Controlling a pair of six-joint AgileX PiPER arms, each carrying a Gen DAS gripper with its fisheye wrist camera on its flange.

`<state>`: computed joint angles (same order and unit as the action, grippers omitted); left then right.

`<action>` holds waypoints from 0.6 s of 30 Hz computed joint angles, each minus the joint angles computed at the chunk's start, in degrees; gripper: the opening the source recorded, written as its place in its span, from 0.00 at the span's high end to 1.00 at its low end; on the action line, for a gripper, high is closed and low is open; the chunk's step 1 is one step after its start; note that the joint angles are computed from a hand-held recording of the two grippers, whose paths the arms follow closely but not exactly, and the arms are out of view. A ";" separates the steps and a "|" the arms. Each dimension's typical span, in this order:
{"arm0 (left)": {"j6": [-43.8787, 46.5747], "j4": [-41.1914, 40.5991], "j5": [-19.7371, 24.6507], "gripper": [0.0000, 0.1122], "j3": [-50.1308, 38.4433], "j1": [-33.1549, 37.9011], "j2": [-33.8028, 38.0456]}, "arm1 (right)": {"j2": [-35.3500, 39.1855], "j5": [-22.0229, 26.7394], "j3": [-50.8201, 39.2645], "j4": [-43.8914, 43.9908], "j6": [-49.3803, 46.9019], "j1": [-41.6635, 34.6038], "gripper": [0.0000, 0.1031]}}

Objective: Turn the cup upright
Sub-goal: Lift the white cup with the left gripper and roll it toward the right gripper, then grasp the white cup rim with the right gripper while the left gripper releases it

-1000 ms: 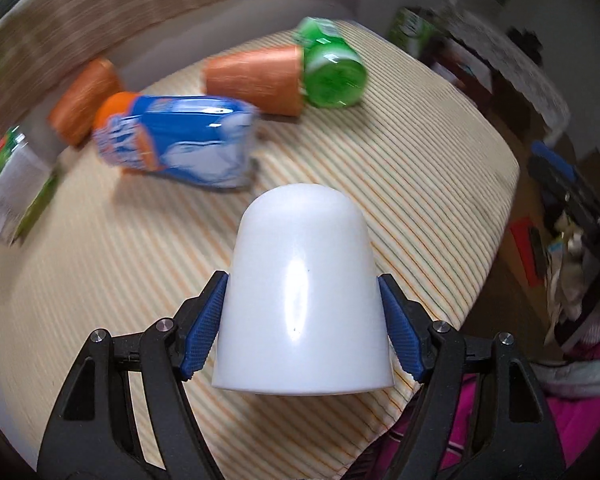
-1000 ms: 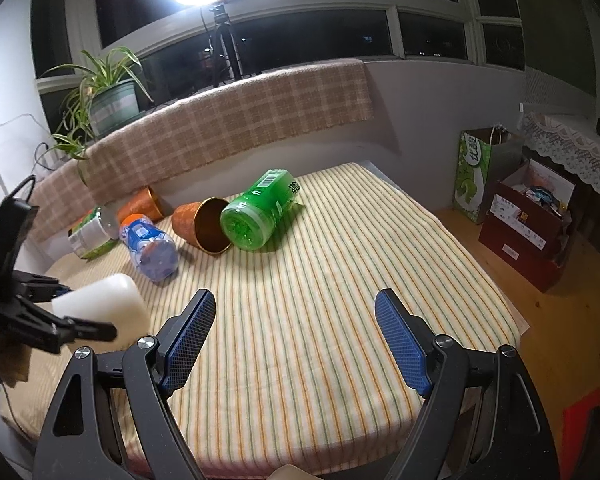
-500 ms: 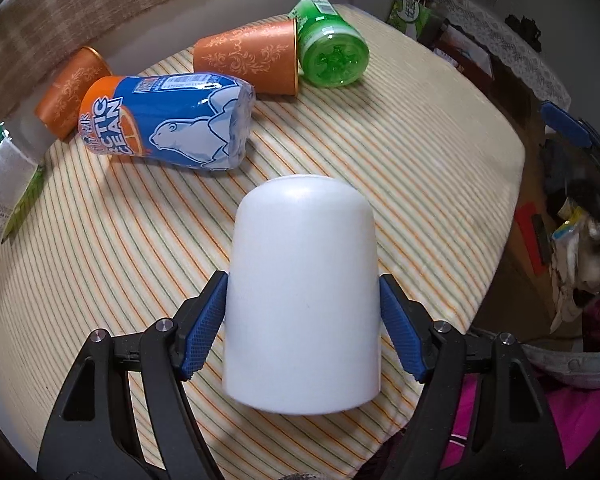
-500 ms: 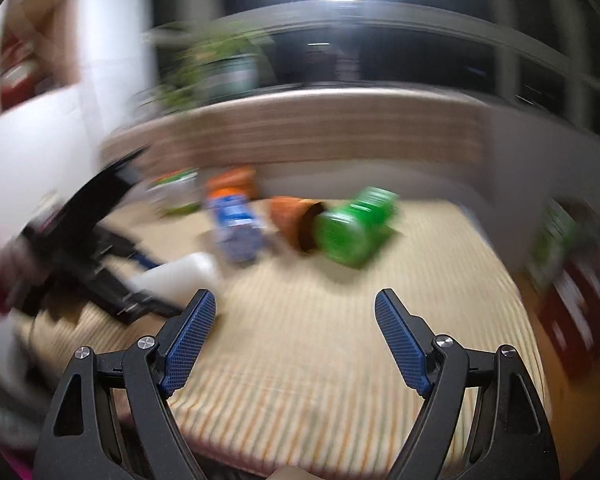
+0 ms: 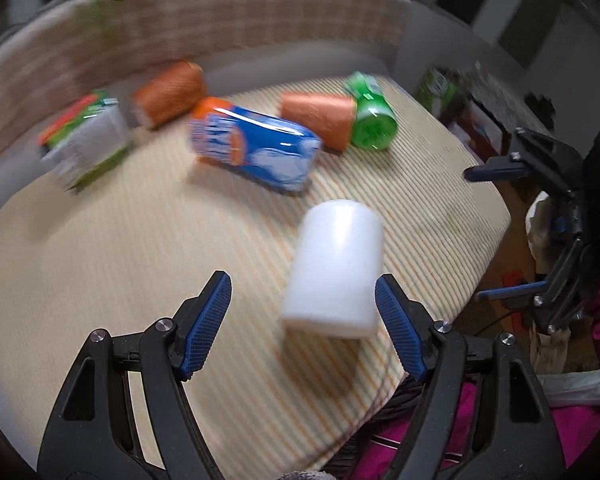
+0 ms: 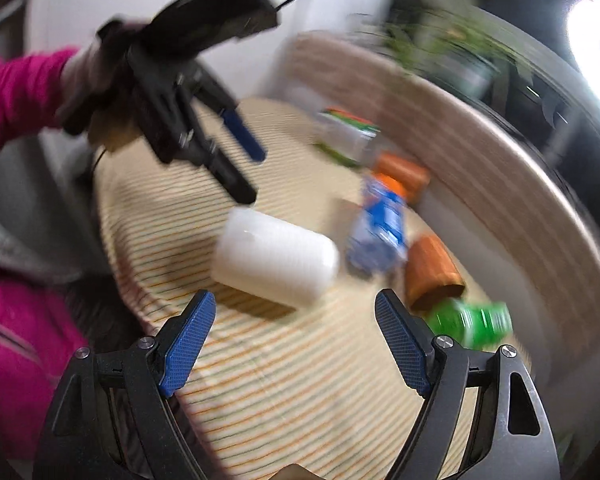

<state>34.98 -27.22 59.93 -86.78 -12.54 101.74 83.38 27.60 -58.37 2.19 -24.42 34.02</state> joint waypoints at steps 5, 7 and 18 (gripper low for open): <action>2.59 -4.64 -0.86 0.32 11.53 8.29 -9.78 | 7.29 7.33 -8.73 1.64 -12.71 2.02 0.21; 3.24 -5.87 -0.99 0.32 16.53 11.61 -13.27 | 10.76 9.37 -11.66 -3.58 -13.79 4.44 0.21; 5.06 -10.54 -2.18 0.32 35.67 27.45 -25.41 | 19.89 12.02 -18.17 -14.82 -21.94 7.48 0.22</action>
<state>40.04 -37.76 57.75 -51.12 14.92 76.33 103.27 39.62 -76.54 -12.63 -46.36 41.50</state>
